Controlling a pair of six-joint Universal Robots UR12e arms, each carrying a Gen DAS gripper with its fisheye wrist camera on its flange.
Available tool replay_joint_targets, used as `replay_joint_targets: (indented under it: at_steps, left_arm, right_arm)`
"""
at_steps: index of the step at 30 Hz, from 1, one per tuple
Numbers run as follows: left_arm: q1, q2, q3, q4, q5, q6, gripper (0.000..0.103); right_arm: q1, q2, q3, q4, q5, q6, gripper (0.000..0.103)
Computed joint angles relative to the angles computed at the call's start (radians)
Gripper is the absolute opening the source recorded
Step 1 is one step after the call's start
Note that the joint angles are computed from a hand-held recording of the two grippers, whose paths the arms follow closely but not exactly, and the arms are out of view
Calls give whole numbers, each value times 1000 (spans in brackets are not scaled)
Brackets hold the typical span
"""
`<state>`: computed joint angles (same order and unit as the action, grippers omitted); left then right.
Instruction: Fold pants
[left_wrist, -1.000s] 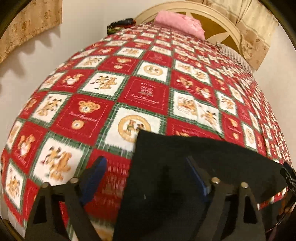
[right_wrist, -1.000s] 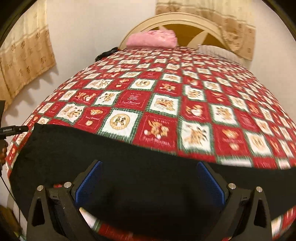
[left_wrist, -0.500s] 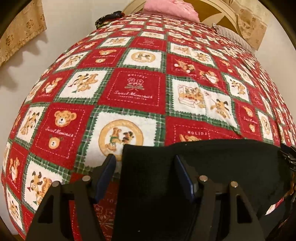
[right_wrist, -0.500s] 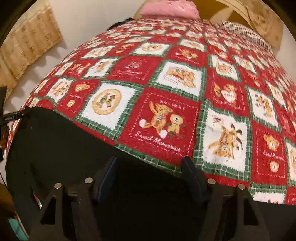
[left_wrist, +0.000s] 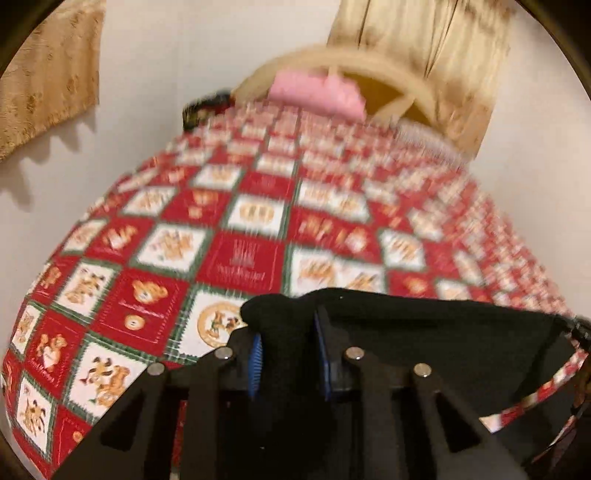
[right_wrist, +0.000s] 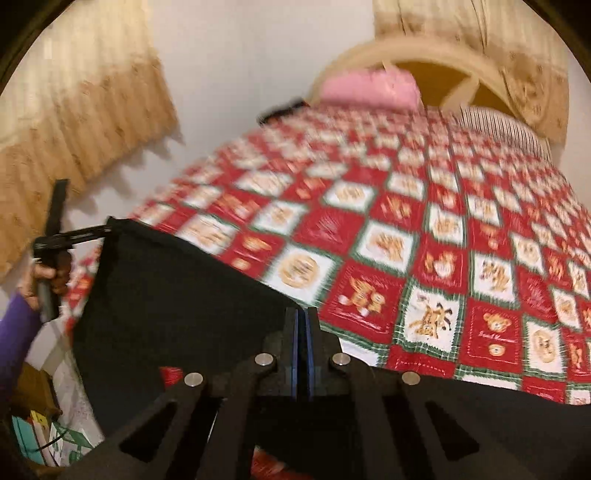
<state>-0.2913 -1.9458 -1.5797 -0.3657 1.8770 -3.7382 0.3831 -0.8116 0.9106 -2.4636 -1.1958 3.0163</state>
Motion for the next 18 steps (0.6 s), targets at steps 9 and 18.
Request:
replay_joint_targets:
  at_steps: [9,18]
  left_arm:
    - [-74,98,-224,323,101,-55,35]
    - [-129,131,-316,110,259,-261,67]
  right_arm:
    - [7,-214,399,-241,112,-3,3]
    - [38,-251,556,-139,71,-58,3]
